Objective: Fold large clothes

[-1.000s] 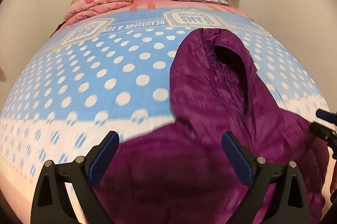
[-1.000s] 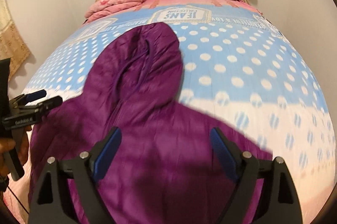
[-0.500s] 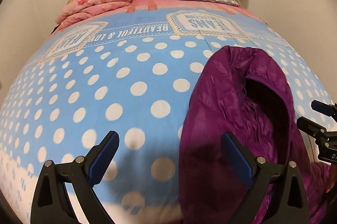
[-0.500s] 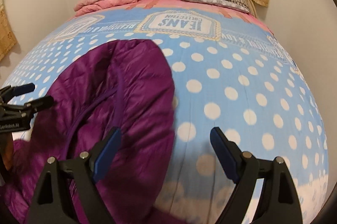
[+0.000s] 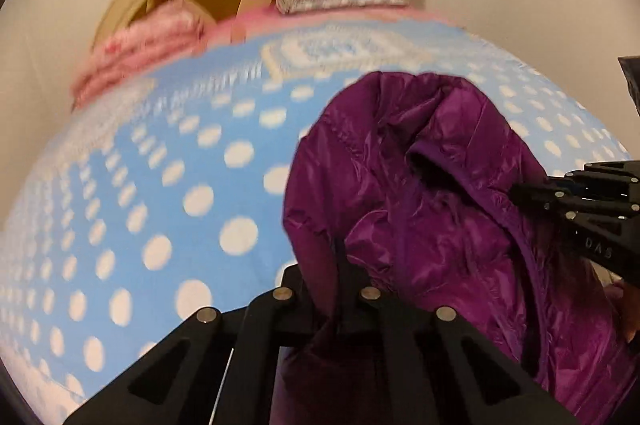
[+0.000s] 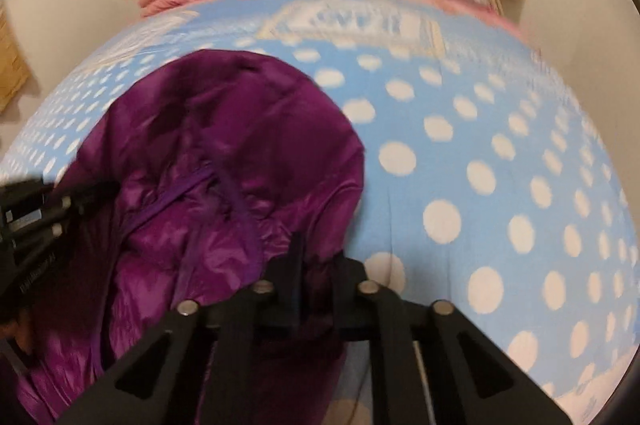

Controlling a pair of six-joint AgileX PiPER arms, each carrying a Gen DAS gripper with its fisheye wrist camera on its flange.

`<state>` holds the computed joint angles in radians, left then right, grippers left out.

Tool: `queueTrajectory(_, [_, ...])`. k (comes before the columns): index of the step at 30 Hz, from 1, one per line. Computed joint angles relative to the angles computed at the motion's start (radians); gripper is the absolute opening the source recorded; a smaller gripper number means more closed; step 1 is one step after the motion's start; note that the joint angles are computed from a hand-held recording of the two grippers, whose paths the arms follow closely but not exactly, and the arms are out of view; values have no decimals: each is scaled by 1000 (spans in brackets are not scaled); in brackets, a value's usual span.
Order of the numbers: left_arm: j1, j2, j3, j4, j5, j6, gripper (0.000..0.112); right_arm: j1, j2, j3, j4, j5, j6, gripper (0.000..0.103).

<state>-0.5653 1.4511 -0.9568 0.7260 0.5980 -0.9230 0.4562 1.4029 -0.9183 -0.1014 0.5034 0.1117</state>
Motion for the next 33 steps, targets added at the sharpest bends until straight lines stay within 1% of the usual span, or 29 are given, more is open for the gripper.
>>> queueTrajectory(2, [-11,-45,15,20,10,-24,3,33,-80,54,-142,-15,103,10])
queueTrajectory(4, [-29,-96,34,37,25,-29,3,51,-150,96,-192,-22,142,9])
queueTrajectory(7, [-64,-163,67,50,64,-47,3,125,-265,157,-365,6,280,9])
queueTrajectory(9, [-101,-225,114,114,72,-112,3,199,-347,204,-488,39,373,9])
queueTrajectory(10, [-135,-270,152,172,80,-168,3,236,-372,222,-548,58,432,9])
queueTrajectory(11, [-167,-294,182,240,91,-232,3,297,-423,260,-648,88,523,9])
queueTrajectory(12, [-238,-338,227,329,140,-313,3,370,-457,289,-748,143,605,9])
queueTrajectory(14, [-326,-382,281,422,204,-412,3,462,-467,336,-928,191,754,9])
queueTrajectory(15, [-404,-402,317,479,275,-471,3,508,-479,362,-990,227,811,9])
queueTrajectory(16, [-446,-414,338,503,318,-498,3,590,-502,400,-1055,295,866,8])
queueTrajectory(17, [-489,-424,360,527,358,-525,3,636,-521,426,-1079,323,901,8])
queueTrajectory(18, [-552,-427,380,548,421,-553,3,675,-529,440,-1096,357,926,8])
queueTrajectory(19, [-609,-433,394,549,467,-563,3,754,-539,472,-1136,418,953,9])
queueTrajectory(20, [-650,-444,406,543,495,-552,4,812,-546,489,-1144,462,957,9])
queueTrajectory(21, [-709,-449,419,541,540,-553,4,834,-555,500,-1132,472,940,9])
queueTrajectory(22, [-758,-467,436,532,565,-538,4,873,-557,507,-1121,504,931,9])
queueTrajectory(23, [-796,-479,445,514,580,-508,4,875,-564,511,-1108,505,909,9])
queueTrajectory(26, [-820,-503,453,459,577,-432,4,844,-592,503,-1052,482,845,9])
queueTrajectory(27, [-805,-511,449,437,561,-404,4,826,-594,497,-1039,467,833,9])
queueTrajectory(29, [-781,-507,432,391,553,-370,4,824,-595,485,-1013,465,809,9])
queueTrajectory(30, [-744,-520,418,359,520,-324,4,819,-604,485,-1003,464,793,9])
queueTrajectory(32, [-718,-529,402,332,510,-296,5,811,-605,479,-963,452,756,9])
queueTrajectory(33, [-681,-542,381,282,484,-241,5,794,-604,474,-931,439,723,9])
